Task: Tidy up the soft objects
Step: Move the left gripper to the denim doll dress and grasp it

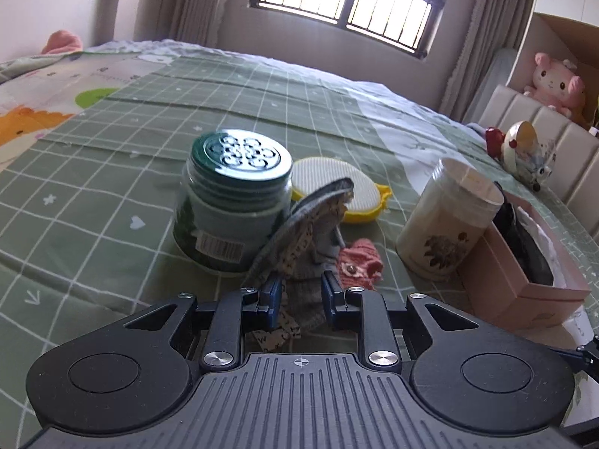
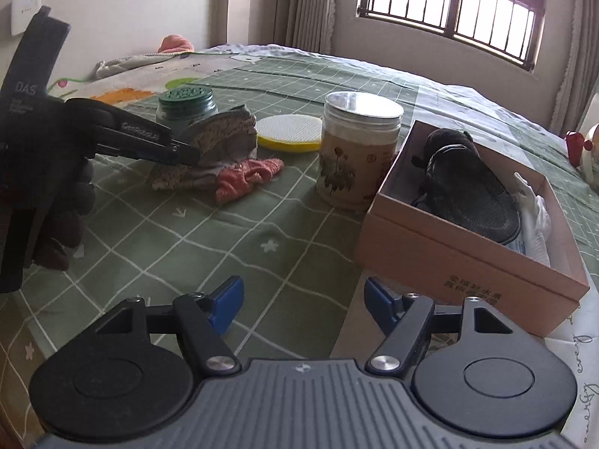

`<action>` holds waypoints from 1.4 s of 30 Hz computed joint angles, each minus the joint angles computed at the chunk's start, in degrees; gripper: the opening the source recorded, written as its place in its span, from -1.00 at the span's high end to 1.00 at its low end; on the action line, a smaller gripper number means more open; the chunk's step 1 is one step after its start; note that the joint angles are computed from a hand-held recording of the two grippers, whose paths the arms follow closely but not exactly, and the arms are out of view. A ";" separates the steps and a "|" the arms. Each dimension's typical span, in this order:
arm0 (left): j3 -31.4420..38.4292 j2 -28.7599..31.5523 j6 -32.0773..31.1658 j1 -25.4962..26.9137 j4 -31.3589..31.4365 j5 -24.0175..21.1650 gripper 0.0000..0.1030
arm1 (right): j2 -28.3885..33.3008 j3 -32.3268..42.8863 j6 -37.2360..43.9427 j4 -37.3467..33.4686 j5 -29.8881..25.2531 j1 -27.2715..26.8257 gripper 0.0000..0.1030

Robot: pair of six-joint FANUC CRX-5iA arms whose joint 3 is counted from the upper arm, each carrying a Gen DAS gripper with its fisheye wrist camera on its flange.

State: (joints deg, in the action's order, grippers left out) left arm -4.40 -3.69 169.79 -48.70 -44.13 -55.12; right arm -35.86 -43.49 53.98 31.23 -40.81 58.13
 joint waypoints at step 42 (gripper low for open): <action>-4.14 -7.40 -10.02 -2.90 -0.37 5.68 0.50 | 10.71 12.59 16.57 -15.90 1.30 -6.40 -0.29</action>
State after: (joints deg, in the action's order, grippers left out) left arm -8.55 -11.09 159.77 -51.60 -44.49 -49.44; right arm -25.15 -30.89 70.55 15.33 -39.51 51.73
